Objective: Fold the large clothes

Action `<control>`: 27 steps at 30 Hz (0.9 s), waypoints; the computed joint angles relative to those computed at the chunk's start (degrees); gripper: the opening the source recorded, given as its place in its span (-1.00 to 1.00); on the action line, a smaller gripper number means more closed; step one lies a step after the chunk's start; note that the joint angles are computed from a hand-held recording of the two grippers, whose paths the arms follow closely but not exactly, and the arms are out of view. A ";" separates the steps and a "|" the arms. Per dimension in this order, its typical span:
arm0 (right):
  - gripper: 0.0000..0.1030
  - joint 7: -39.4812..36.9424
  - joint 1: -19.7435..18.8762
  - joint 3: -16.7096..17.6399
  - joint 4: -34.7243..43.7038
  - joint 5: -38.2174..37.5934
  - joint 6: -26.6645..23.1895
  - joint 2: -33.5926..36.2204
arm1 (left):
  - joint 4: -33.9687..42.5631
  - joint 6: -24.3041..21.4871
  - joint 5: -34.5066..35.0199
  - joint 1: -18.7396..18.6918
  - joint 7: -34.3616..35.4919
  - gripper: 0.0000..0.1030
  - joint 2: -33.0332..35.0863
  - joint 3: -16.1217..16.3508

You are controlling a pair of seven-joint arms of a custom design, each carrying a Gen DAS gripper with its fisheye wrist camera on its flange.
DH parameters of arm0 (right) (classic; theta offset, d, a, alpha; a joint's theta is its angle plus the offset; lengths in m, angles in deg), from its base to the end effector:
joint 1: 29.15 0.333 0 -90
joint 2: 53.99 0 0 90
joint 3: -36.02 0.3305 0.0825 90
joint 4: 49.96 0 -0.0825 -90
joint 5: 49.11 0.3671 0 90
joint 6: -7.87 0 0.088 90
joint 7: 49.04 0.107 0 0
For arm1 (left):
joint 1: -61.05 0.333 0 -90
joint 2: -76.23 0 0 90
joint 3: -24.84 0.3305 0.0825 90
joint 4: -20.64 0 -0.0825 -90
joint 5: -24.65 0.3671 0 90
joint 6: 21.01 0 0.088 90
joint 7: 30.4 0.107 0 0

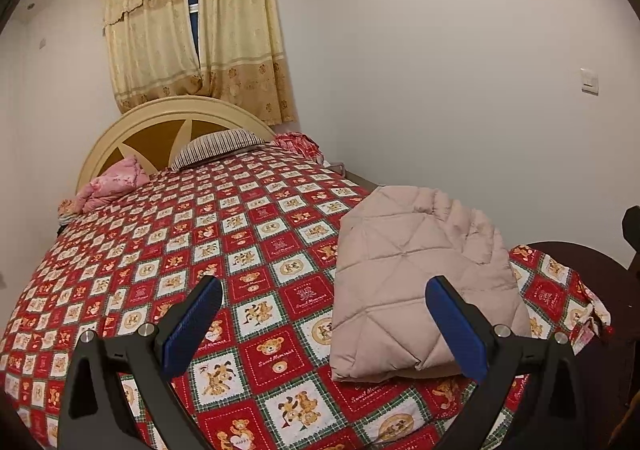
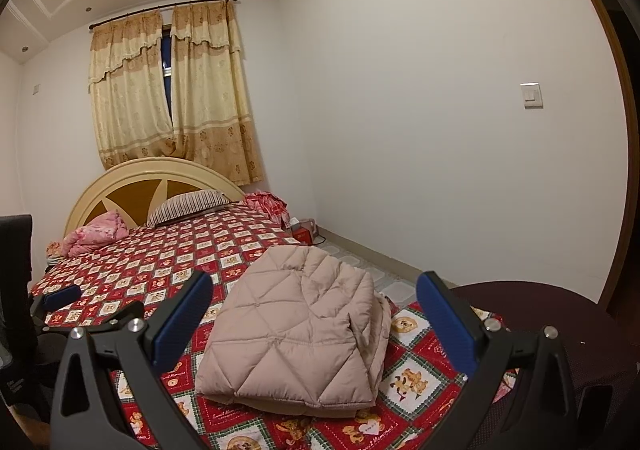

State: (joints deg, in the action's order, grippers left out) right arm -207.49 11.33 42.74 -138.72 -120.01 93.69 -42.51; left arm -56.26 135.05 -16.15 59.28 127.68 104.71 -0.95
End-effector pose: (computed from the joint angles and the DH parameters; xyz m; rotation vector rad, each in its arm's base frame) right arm 0.4877 0.3580 0.6040 -0.5773 2.1592 -1.4463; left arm 0.6966 -0.2370 0.5788 -0.6746 2.2450 -1.3324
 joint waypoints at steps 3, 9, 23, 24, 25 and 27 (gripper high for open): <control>1.00 -0.33 0.03 -0.04 0.31 0.04 0.01 0.21 | 0.30 -0.70 0.46 -0.14 -0.18 0.98 0.15 0.15; 1.00 -0.61 0.25 -0.24 0.91 0.20 -0.01 0.52 | 1.20 -1.41 2.26 -0.79 -2.37 0.98 0.71 0.96; 1.00 -0.49 0.22 -0.41 0.97 0.78 0.60 0.70 | 3.33 -6.10 -0.93 0.45 0.65 0.98 1.76 -0.06; 1.00 -0.51 0.24 -0.42 1.02 0.79 0.56 0.74 | 3.35 -6.19 -1.06 0.38 0.73 0.98 1.72 0.03; 1.00 -0.47 0.26 -0.43 1.03 0.82 0.60 0.73 | 3.37 -6.23 -1.05 0.23 0.44 0.98 1.67 0.27; 1.00 -0.18 0.19 -0.46 0.87 1.04 0.82 0.63 | 3.60 -6.22 -0.71 -0.20 -0.48 0.98 1.73 0.83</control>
